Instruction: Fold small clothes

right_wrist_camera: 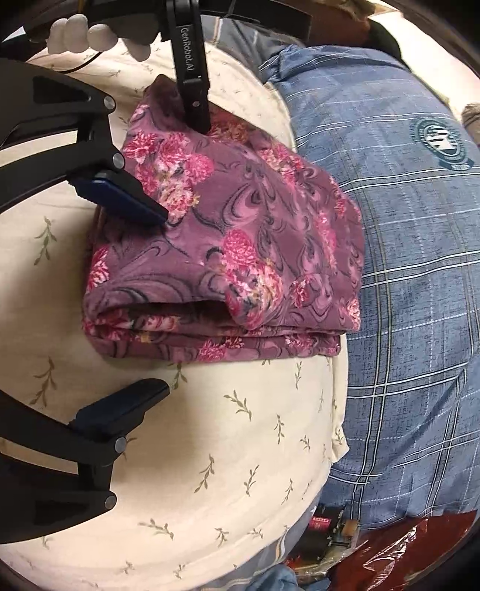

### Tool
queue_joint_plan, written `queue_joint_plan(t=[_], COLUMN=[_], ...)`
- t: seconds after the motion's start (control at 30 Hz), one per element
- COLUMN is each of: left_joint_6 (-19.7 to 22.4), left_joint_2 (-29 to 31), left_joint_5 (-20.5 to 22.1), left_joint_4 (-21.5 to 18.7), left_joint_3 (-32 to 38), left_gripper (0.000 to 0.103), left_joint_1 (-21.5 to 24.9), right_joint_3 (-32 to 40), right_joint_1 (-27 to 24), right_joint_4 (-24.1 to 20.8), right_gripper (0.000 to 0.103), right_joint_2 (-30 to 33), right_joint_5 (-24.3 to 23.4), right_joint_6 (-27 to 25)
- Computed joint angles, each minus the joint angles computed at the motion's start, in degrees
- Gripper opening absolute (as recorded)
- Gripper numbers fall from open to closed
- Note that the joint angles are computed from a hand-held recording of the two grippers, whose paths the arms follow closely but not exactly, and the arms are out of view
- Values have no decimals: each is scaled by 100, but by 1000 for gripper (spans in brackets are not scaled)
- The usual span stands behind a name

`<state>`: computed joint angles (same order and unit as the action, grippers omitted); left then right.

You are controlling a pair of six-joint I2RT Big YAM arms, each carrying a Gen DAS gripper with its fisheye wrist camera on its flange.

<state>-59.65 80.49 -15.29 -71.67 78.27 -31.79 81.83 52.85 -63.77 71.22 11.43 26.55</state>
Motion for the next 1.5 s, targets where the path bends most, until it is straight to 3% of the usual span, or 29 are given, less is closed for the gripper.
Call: queue_joint_plan(t=[0.07, 0.13, 0.33, 0.5, 0.63, 0.7, 0.77, 0.8, 0.9, 0.93, 1.0, 1.07, 1.17, 1.2, 1.27, 1.33, 1.4, 1.5], left_joint_6=[144, 303, 517, 889, 1125, 1191, 1192, 1175, 1043, 996, 949, 1186, 1467, 1508, 1505, 1518, 1431, 1268], left_joint_2=[-139, -396, -513, 185, 793, 1083, 1318, 1425, 1591, 1646, 1761, 1863, 1846, 1728, 1309, 910, 596, 458], left_joint_5=[302, 707, 1122, 1787, 1861, 2001, 2112, 2166, 2329, 2357, 2489, 2206, 2135, 2259, 2621, 2910, 3186, 3511], left_joint_4=[120, 384, 577, 548, 372, 383, 381, 395, 710, 759, 839, 699, 517, 570, 864, 1173, 1431, 1669], left_joint_3=[-78, -231, 24, 783, 1307, 1489, 1635, 1700, 1685, 1686, 1647, 1804, 1876, 1747, 1237, 736, 279, -43], left_gripper=[87, 74, 74, 74, 74, 74, 74, 74, 74, 77, 78, 78, 77, 75, 74, 75, 75, 76], left_joint_1=[102, 277, 948, 1526, 1765, 1862, 1938, 1966, 2098, 2134, 2198, 2127, 2093, 2125, 2195, 2249, 2244, 2150], right_joint_3=[189, 310, 1333, 2454, 3215, 3582, 3841, 3923, 3648, 3528, 3350, 3079, 2884, 2742, 2349, 1941, 1398, 785], right_joint_1=[-65, -245, -989, -1280, -1354, -1398, -1398, -1381, -1421, -1492, -1685, -1777, -1786, -1811, -1874, -1892, -1930, -1995], right_joint_4=[-237, -115, -212, -480, -792, -995, -1126, -1103, -571, -444, -510, -318, -225, -117, -9, 84, 293, 1091], right_gripper=[84, 83, 85, 85, 85, 85, 73, 56, 23, 20, 21, 21, 31, 32, 47, 67, 68, 71], right_joint_2=[60, -21, 595, 1637, 2420, 2841, 3116, 3171, 2959, 2902, 2934, 2833, 2567, 2431, 2100, 1798, 1479, 1146], right_joint_5=[-79, -212, -892, -1350, -1411, -1698, -1960, -2006, -1916, -2007, -2260, -2541, -2574, -2646, -3046, -3186, -3501, -4031], right_joint_6=[-31, -42, 156, 396, 603, 693, 613, 465, 413, 537, 885, 977, 910, 872, 610, 473, 479, 873])
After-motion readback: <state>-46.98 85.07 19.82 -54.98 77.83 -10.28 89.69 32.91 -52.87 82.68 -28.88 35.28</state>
